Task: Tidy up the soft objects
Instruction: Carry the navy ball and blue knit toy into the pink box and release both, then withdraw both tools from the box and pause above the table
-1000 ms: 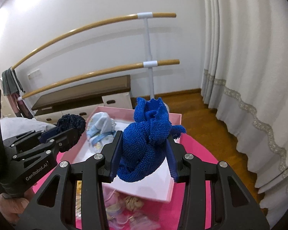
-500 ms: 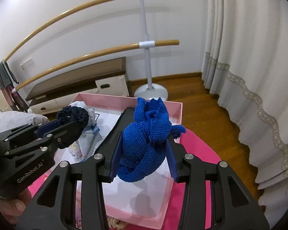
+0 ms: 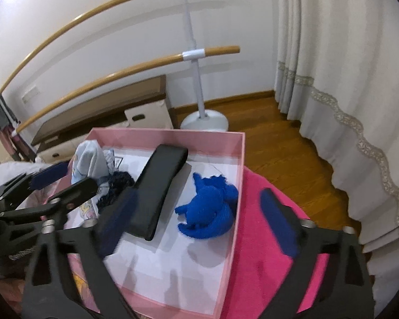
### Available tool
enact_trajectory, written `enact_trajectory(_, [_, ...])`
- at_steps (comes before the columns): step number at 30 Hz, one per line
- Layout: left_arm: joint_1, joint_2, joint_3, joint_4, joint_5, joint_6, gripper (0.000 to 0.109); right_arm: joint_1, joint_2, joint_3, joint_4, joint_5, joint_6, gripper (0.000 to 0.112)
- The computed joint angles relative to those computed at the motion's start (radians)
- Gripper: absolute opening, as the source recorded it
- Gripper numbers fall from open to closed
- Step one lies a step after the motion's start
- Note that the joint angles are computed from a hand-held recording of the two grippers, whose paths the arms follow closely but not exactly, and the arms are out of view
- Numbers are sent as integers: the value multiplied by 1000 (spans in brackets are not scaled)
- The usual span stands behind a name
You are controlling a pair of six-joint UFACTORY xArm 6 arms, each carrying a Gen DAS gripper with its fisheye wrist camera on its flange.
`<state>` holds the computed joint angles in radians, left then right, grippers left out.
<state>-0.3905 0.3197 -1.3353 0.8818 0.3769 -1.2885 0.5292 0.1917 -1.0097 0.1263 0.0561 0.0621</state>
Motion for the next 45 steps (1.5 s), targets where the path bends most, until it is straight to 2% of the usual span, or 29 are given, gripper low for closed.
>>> enact_trajectory(3, [-10, -51, 30, 137, 31, -121, 100, 0, -33, 23, 32, -4, -10, 103])
enact_trajectory(5, [-24, -85, 53, 193, 59, -167, 103, -10, -71, 54, -74, -18, 97, 103])
enact_trajectory(7, [-45, -133, 90, 250, 94, -215, 103, -9, -126, 102, -96, -44, 128, 103])
enact_trajectory(12, [-99, -248, 193, 352, 144, -337, 103, -36, -271, 216, -400, -89, 428, 103])
enact_trajectory(13, [-131, -276, 227, 382, 169, -384, 103, -45, -307, 241, -485, -97, 512, 103])
enact_trajectory(18, [-204, -421, 357, 426, 248, -450, 103, -77, -469, 326, -922, -95, 939, 103])
enact_trajectory(24, [-414, -659, 571, 423, 444, -542, 103, -48, -650, 428, -1130, -39, 1166, 103])
enact_trajectory(29, [-573, -781, 658, 389, 599, -574, 103, -6, -799, 518, -1167, 13, 1219, 103])
enact_trajectory(33, [-699, -836, 689, 358, 722, -612, 103, 68, -917, 573, -1208, 112, 1271, 103])
enact_trajectory(45, [-1035, -842, 663, 254, 1075, -706, 103, 292, -1165, 697, -1262, 356, 1369, 103])
